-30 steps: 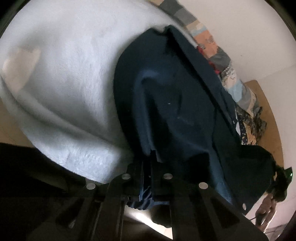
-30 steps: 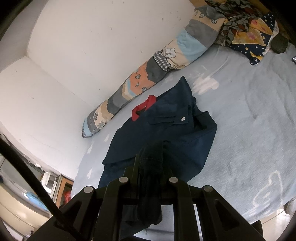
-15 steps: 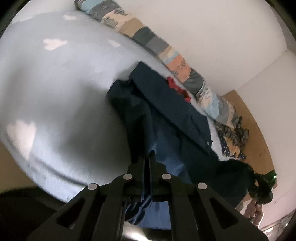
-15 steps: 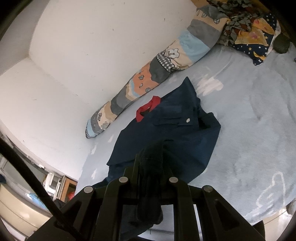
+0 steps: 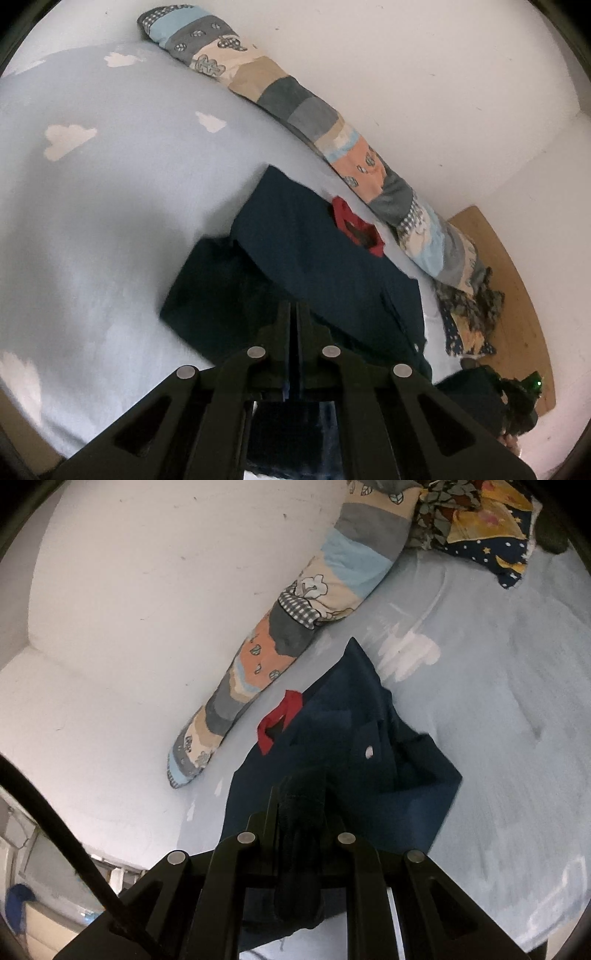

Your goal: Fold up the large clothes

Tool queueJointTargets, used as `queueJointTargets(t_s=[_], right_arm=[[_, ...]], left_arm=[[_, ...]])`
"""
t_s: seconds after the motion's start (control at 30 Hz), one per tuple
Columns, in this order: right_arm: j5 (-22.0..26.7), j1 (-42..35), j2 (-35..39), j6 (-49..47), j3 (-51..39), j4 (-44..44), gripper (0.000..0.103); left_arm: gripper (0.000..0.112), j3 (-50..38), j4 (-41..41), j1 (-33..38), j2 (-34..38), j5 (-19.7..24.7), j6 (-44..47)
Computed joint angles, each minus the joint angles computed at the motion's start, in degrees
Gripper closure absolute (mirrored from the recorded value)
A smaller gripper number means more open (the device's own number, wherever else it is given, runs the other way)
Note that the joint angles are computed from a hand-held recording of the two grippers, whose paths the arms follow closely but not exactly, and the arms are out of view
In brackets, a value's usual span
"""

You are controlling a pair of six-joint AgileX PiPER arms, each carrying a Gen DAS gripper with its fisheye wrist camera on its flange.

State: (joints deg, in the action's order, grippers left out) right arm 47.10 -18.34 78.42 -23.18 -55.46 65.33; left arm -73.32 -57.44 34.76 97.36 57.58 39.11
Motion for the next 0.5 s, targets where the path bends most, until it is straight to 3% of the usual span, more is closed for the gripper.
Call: queueJointTargets(t_s=[0.13, 0.37, 0.47, 0.5], right_arm=[[-2.59, 3.0, 6.55, 3.06, -5.48, -1.53, 0.089], [-7.49, 8.8, 19.1, 8.09, -16.04, -5.86, 0.089], [-8.6, 9.88, 24.98, 10.42, -20.41, -7.62, 0.089], [-8.62, 9.76, 26.84, 11.04, -21.46, -7.38, 0.089]], left_arm=[[0.112, -7.3, 1.52, -2.4, 5.3, -2.56, -5.43], [0.112, -23.06, 4.85, -5.52, 16.81, -2.51, -17.22], [0.111, -28.56, 4.17, -4.65, 20.07, 4.89, -16.04], [0.103, -31.16, 4.55, -4.49, 21.26, 8.73, -13.57]])
